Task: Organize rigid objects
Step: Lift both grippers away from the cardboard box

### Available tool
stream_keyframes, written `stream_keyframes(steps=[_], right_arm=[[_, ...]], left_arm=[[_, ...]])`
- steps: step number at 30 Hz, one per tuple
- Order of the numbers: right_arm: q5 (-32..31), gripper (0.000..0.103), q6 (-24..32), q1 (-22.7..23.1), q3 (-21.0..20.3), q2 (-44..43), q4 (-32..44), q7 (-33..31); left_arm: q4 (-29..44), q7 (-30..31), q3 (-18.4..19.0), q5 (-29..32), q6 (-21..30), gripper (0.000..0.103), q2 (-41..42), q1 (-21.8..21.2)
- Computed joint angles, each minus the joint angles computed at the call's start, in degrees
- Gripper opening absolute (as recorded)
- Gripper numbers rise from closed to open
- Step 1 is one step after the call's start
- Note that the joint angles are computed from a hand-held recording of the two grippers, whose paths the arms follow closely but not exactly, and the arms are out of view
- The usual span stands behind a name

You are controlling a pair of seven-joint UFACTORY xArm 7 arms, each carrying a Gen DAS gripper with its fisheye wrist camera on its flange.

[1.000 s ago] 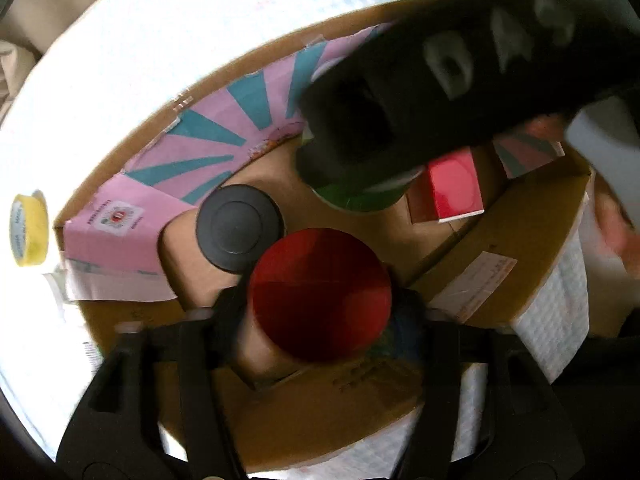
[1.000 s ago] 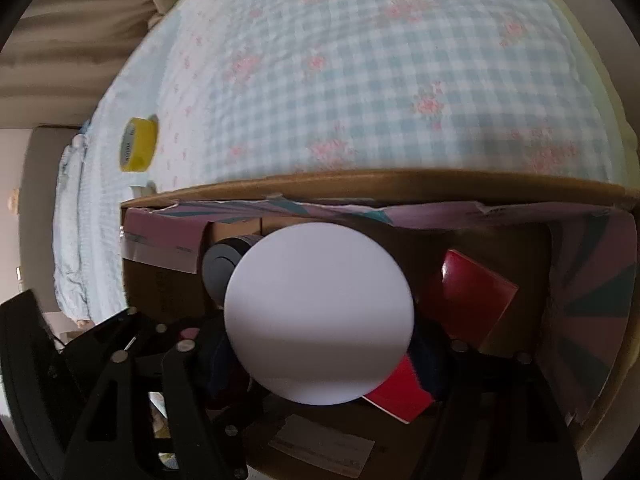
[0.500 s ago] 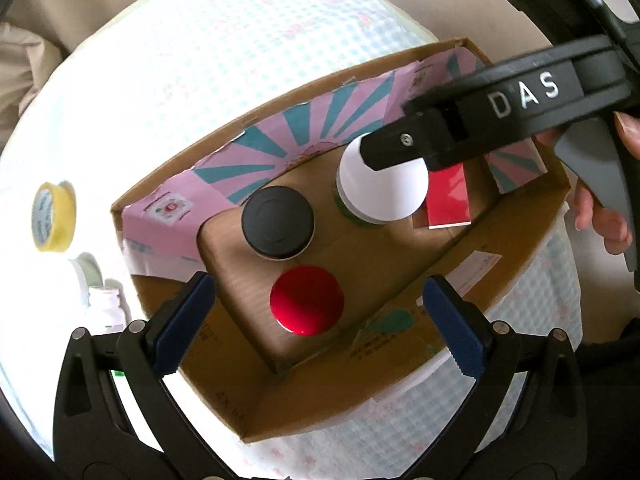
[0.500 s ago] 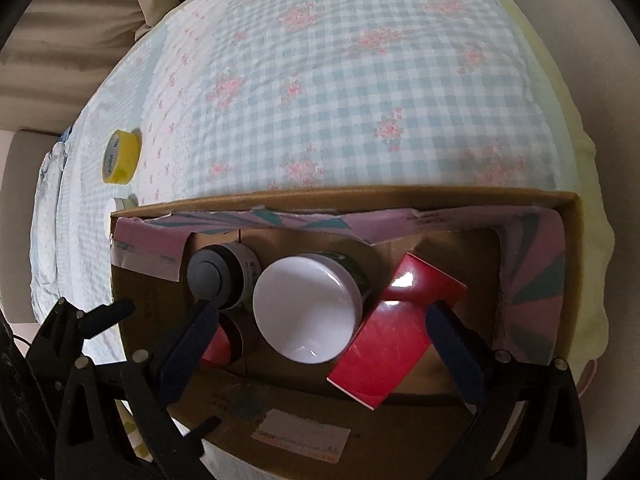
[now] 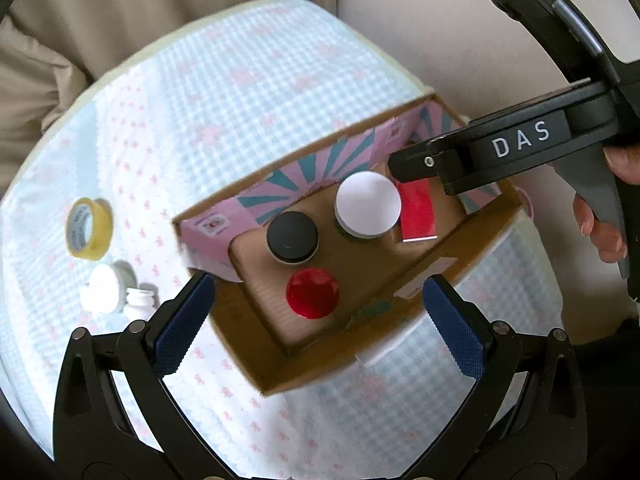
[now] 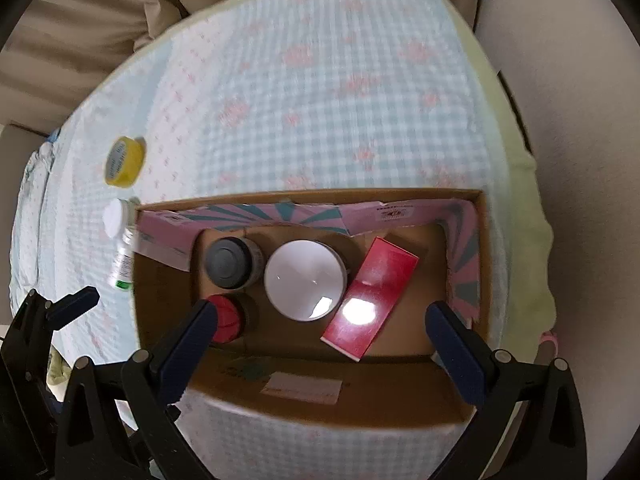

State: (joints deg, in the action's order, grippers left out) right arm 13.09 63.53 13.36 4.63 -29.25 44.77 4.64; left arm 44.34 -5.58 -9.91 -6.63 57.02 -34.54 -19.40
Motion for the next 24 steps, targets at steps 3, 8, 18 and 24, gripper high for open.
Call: stream_keyframes(steps=[3, 8, 18, 24], right_arm=[[-0.5, 0.103, 1.4, 0.0, 0.9, -3.1, 0.6, 2.4], [-2.2, 0.103, 3.4, 0.7, 3.8, -7.8, 2.5, 8.2], [-6.6, 0.103, 7.5, 3.7, 13.1, -11.9, 10.7, 23.5], [-7.3, 0.103, 6.9, 6.5, 19.3, -7.8, 15.7, 34.1]], left_arm=[[0.7, 0.2, 1.1, -0.5, 1.9, 0.103, -3.7, 0.1], [1.7, 0.9, 2.4, -0.4, 5.2, 0.103, -9.7, 1.5], [3.3, 6.6, 11.4, -1.8, 15.0, 0.103, -19.8, 7.7], [5.5, 15.5, 17.6, 1.0, 18.2, 0.103, -21.6, 13.0]])
